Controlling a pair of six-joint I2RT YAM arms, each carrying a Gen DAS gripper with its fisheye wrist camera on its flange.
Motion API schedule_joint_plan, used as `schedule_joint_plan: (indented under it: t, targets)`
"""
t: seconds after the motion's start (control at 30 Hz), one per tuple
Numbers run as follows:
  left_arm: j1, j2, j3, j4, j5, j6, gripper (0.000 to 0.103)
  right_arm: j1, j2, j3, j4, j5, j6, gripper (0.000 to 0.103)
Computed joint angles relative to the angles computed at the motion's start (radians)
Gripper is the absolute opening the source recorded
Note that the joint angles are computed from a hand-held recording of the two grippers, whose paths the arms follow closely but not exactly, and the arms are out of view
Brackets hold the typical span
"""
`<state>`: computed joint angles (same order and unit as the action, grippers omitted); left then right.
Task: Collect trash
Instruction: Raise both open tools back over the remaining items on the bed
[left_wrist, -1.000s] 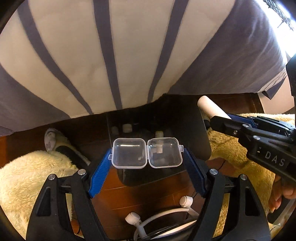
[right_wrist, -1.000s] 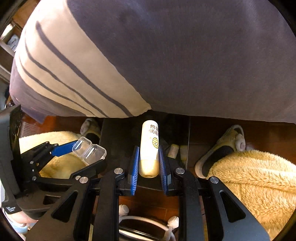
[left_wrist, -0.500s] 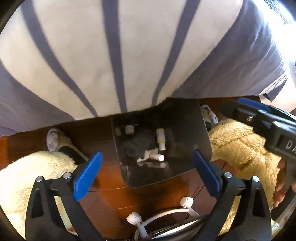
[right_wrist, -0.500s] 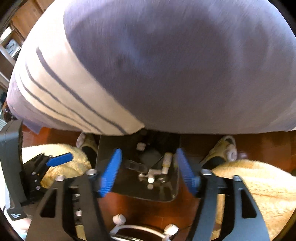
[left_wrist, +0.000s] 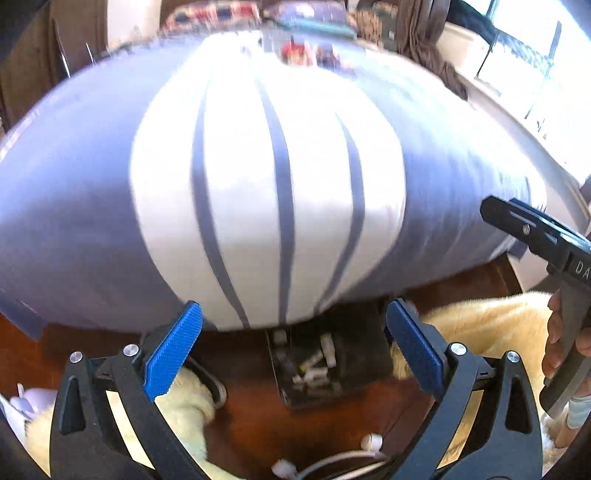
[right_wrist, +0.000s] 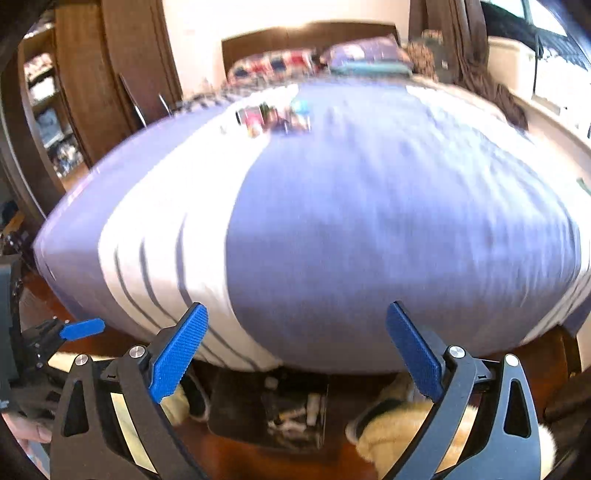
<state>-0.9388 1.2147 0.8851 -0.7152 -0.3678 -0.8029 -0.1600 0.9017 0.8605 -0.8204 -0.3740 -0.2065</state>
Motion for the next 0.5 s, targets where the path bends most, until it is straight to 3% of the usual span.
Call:
schedule_joint_plan:
  t: [0.27,0.5]
  targets:
    - [0.122,-0.025,0.172,-0.078,-0.031,0.140,0.095,0.051,0.124,0.189,0.047,0.016,0.017,0.098]
    - [0.290,0.052,0.270,-0.042,0.023,0.284,0.095,0.110,0.286,0.311,0.119,0.077,0.049,0.098]
